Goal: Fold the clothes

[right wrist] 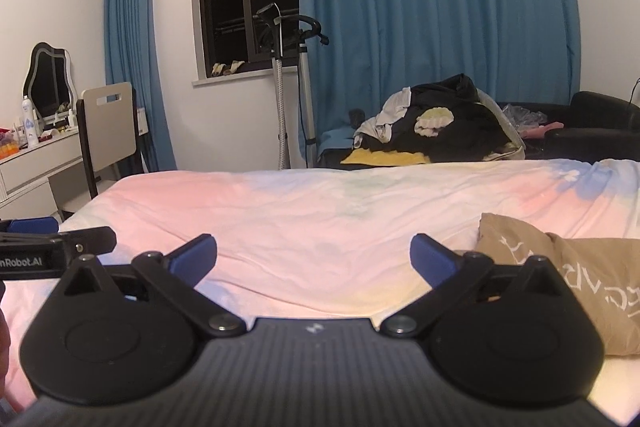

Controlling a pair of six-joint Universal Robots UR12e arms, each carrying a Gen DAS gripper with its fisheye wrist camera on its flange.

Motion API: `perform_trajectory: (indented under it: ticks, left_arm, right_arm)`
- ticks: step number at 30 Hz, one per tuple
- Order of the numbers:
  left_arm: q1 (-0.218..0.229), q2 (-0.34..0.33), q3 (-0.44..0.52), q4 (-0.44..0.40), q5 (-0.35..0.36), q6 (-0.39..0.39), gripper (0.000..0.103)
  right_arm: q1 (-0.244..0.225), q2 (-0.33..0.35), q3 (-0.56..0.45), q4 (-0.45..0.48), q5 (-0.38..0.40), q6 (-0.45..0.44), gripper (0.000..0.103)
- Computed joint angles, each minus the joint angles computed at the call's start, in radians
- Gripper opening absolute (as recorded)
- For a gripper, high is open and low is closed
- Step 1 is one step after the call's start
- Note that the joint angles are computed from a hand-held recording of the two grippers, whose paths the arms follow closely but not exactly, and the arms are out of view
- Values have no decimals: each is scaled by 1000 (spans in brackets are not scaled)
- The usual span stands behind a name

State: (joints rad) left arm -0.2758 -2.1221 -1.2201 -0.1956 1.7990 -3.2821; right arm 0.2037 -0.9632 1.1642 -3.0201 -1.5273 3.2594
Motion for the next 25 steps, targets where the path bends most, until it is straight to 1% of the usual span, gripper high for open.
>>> perform_trajectory:
  ticks: [5,15,25]
  left_arm:
    - [0,4,-7,0,-12,0,103]
    - [-3,4,-12,3,2,-7,103]
    - [-6,3,-12,-1,12,3,103]
  right_arm:
    - [3,0,5,-19,-10,-4,103]
    - [6,-3,12,-24,-19,-10,103]
    - [4,-6,10,-19,-14,-8,103]
